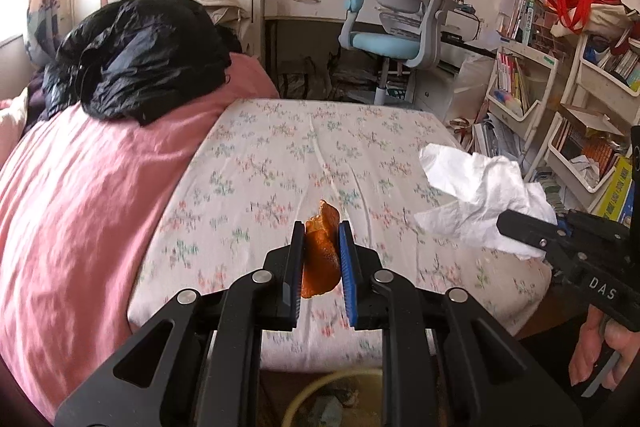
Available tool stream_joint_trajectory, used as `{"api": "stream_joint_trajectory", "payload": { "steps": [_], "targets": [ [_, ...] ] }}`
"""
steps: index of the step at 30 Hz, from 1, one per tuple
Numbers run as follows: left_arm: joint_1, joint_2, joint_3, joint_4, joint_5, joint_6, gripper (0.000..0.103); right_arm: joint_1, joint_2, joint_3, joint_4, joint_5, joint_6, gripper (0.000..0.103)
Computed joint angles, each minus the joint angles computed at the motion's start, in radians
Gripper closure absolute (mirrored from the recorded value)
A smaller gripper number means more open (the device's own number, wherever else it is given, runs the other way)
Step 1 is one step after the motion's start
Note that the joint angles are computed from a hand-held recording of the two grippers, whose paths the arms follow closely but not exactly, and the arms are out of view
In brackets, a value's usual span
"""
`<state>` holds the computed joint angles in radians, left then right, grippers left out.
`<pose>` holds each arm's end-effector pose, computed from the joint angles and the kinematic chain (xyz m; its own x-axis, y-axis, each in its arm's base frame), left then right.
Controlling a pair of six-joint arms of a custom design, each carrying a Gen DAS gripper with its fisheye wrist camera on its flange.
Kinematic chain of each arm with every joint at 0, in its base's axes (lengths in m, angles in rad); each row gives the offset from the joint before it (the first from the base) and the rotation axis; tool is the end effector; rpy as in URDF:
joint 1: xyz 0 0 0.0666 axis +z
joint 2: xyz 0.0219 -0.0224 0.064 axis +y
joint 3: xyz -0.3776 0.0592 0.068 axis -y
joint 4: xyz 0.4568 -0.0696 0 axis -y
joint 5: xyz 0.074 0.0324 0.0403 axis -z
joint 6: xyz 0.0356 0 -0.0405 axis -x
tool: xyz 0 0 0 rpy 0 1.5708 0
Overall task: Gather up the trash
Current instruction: 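Lift and carry the orange piece and tissue over the yellow bin, then open both tools over the yellow bin to drop the orange piece and tissue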
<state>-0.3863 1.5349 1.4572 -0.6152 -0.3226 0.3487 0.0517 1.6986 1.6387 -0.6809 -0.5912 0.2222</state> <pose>0.5733 -0.2214 0.4059 -0.6010 -0.1054 -0.7923 -0.0787 0.9943 -0.0726 0.6678 0.0540 0.3991 -0.5574 -0.2121 -0.8027 -0.5910 0.7804 0.2043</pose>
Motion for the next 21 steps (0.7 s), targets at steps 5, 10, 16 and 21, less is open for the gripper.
{"api": "stream_joint_trajectory", "payload": {
  "steps": [5, 10, 16, 21],
  "targets": [
    [-0.017, -0.05, -0.07, 0.005, -0.002, 0.043, 0.087, -0.002, -0.028, -0.047, -0.004, 0.008, 0.007, 0.091],
    [-0.026, -0.085, -0.111, 0.015, -0.006, 0.062, 0.087, -0.002, -0.063, -0.099, 0.008, 0.023, 0.009, 0.091],
    [-0.035, -0.123, -0.152, 0.026, -0.004, 0.08, 0.087, 0.007, -0.105, -0.16, 0.014, 0.047, 0.024, 0.091],
    [-0.043, -0.149, -0.182, 0.03, -0.005, 0.092, 0.087, 0.019, -0.127, -0.195, 0.006, 0.064, 0.045, 0.091]
  ]
}}
